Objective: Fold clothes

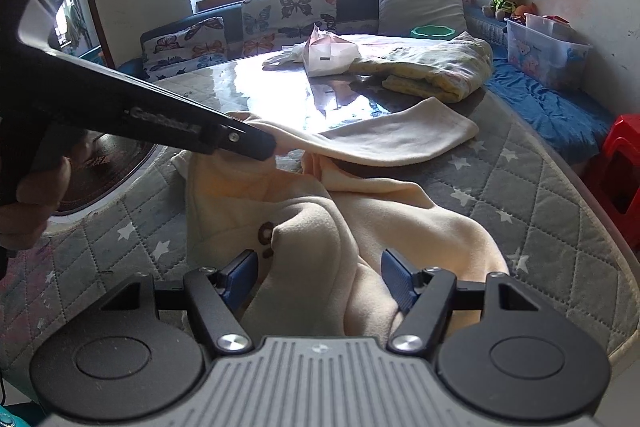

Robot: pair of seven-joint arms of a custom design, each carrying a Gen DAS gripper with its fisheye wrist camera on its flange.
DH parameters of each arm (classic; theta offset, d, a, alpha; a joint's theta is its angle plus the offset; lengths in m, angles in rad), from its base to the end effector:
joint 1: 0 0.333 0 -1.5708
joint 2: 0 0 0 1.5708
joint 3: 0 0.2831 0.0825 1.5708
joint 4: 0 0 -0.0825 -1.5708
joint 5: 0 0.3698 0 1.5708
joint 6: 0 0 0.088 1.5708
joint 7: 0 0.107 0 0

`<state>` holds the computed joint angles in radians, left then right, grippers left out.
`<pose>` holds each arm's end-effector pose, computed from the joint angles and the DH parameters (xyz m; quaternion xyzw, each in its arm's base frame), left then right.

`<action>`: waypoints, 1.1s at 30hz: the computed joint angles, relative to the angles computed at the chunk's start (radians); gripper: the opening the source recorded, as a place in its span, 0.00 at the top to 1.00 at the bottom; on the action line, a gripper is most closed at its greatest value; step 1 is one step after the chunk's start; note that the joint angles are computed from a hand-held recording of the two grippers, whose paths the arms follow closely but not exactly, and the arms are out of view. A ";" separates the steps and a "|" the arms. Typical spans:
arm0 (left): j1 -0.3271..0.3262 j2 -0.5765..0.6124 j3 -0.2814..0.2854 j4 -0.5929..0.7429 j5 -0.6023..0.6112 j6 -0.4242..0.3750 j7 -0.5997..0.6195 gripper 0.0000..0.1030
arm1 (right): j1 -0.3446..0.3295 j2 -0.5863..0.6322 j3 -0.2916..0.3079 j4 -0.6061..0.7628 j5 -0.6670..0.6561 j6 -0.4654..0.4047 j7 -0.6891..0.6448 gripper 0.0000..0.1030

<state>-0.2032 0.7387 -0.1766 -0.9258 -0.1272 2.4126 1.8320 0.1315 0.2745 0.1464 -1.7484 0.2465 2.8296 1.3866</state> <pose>0.7282 -0.2301 0.5205 -0.4766 0.7915 -0.3441 0.1673 0.6424 0.1604 0.4852 -0.7197 0.5666 -0.1897 0.3536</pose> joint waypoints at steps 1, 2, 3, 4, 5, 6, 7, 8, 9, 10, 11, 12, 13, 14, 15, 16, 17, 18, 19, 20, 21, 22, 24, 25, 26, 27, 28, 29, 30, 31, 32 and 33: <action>0.010 -0.029 -0.003 -0.047 -0.009 0.025 0.001 0.92 | 0.002 -0.002 -0.002 -0.003 -0.005 0.001 0.004 0.33; 0.020 -0.059 -0.005 -0.095 -0.019 0.051 0.002 0.92 | 0.003 -0.004 -0.004 -0.006 -0.008 0.003 0.006 0.33; 0.031 -0.088 -0.009 -0.142 -0.031 0.075 0.005 0.92 | 0.005 -0.007 -0.005 -0.010 -0.012 0.004 0.010 0.33; 0.042 -0.117 -0.012 -0.188 -0.044 0.098 0.007 0.92 | 0.007 -0.011 -0.006 -0.014 -0.016 0.006 0.013 0.33; 0.053 -0.145 -0.014 -0.231 -0.058 0.119 0.009 0.92 | 0.007 -0.014 -0.006 -0.018 -0.017 0.007 0.013 0.33; 0.066 -0.176 -0.020 -0.277 -0.077 0.140 0.014 0.92 | 0.007 -0.017 -0.006 -0.020 -0.019 0.007 0.013 0.33; 0.081 -0.206 -0.026 -0.324 -0.098 0.158 0.023 0.92 | 0.008 -0.019 -0.007 -0.021 -0.021 0.005 0.012 0.33; 0.095 -0.238 -0.033 -0.371 -0.121 0.176 0.035 0.92 | 0.008 -0.022 -0.006 -0.023 -0.022 0.003 0.009 0.33; 0.109 -0.269 -0.039 -0.417 -0.145 0.194 0.050 0.92 | 0.008 -0.025 -0.005 -0.024 -0.021 0.000 0.003 0.33; 0.123 -0.299 -0.045 -0.460 -0.171 0.209 0.065 0.92 | 0.006 -0.029 -0.003 -0.027 -0.016 -0.003 -0.006 0.33; 0.136 -0.330 -0.050 -0.504 -0.197 0.225 0.083 0.92 | 0.005 -0.033 -0.001 -0.030 -0.011 -0.006 -0.015 0.33; 0.147 -0.361 -0.053 -0.549 -0.223 0.239 0.101 0.92 | 0.003 -0.037 0.001 -0.033 -0.003 -0.009 -0.025 0.32; 0.156 -0.390 -0.055 -0.591 -0.249 0.252 0.120 0.92 | 0.002 -0.041 0.004 -0.036 0.008 -0.012 -0.035 0.32; 0.163 -0.417 -0.054 -0.629 -0.269 0.259 0.136 0.92 | -0.002 -0.046 0.009 -0.038 0.025 -0.016 -0.052 0.32; 0.166 -0.439 -0.049 -0.660 -0.282 0.262 0.145 0.93 | -0.008 -0.053 0.016 -0.042 0.050 -0.022 -0.077 0.31; 0.168 -0.458 -0.043 -0.687 -0.293 0.263 0.152 0.92 | -0.012 -0.058 0.020 -0.044 0.075 -0.028 -0.099 0.31; 0.167 -0.473 -0.034 -0.710 -0.296 0.263 0.149 0.92 | -0.013 -0.061 0.023 -0.043 0.098 -0.033 -0.118 0.31; 0.164 -0.485 -0.024 -0.729 -0.292 0.261 0.139 0.92 | -0.015 -0.064 0.026 -0.042 0.123 -0.039 -0.138 0.31; 0.162 -0.495 -0.014 -0.746 -0.288 0.261 0.127 0.92 | -0.021 -0.069 0.032 -0.041 0.163 -0.050 -0.168 0.31; 0.162 -0.507 -0.006 -0.765 -0.287 0.262 0.116 0.92 | -0.029 -0.076 0.040 -0.037 0.212 -0.067 -0.206 0.31; 0.164 -0.519 0.000 -0.784 -0.287 0.262 0.106 0.92 | -0.031 -0.081 0.042 -0.034 0.253 -0.081 -0.238 0.31; 0.164 -0.532 0.007 -0.804 -0.282 0.262 0.096 0.92 | -0.030 -0.086 0.040 -0.032 0.287 -0.093 -0.263 0.31; 0.167 -0.557 0.021 -0.842 -0.264 0.258 0.077 0.92 | -0.024 -0.096 0.031 -0.029 0.339 -0.111 -0.306 0.31; 0.169 -0.570 0.027 -0.860 -0.256 0.253 0.067 0.92 | -0.018 -0.099 0.024 -0.029 0.352 -0.115 -0.321 0.31; 0.172 -0.581 0.032 -0.875 -0.249 0.245 0.061 0.92 | -0.010 -0.101 0.015 -0.030 0.353 -0.114 -0.328 0.31; 0.175 -0.592 0.036 -0.889 -0.242 0.237 0.058 0.92 | -0.003 -0.101 0.008 -0.029 0.351 -0.114 -0.335 0.31; 0.175 -0.605 0.041 -0.907 -0.227 0.234 0.050 0.92 | 0.006 -0.096 0.000 -0.026 0.334 -0.108 -0.332 0.31; 0.175 -0.616 0.047 -0.923 -0.205 0.235 0.036 0.92 | 0.018 -0.091 -0.010 -0.026 0.303 -0.095 -0.315 0.31; 0.175 -0.625 0.052 -0.938 -0.182 0.235 0.019 0.92 | 0.026 -0.085 -0.017 -0.024 0.275 -0.080 -0.297 0.31; 0.175 -0.635 0.058 -0.952 -0.159 0.235 0.002 0.92 | 0.022 -0.080 -0.014 -0.018 0.284 -0.074 -0.296 0.31; 0.178 -0.644 0.061 -0.965 -0.149 0.234 -0.006 0.92 | 0.009 -0.076 -0.003 -0.008 0.323 -0.081 -0.315 0.31; 0.183 -0.653 0.062 -0.976 -0.151 0.233 -0.008 0.92 | 0.005 -0.073 -0.001 -0.001 0.335 -0.086 -0.322 0.31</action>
<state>-0.0203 0.0852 -0.1145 -1.9019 -0.2780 2.6456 1.8245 0.1363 0.2016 0.1457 -1.7489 0.5811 2.7440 1.0651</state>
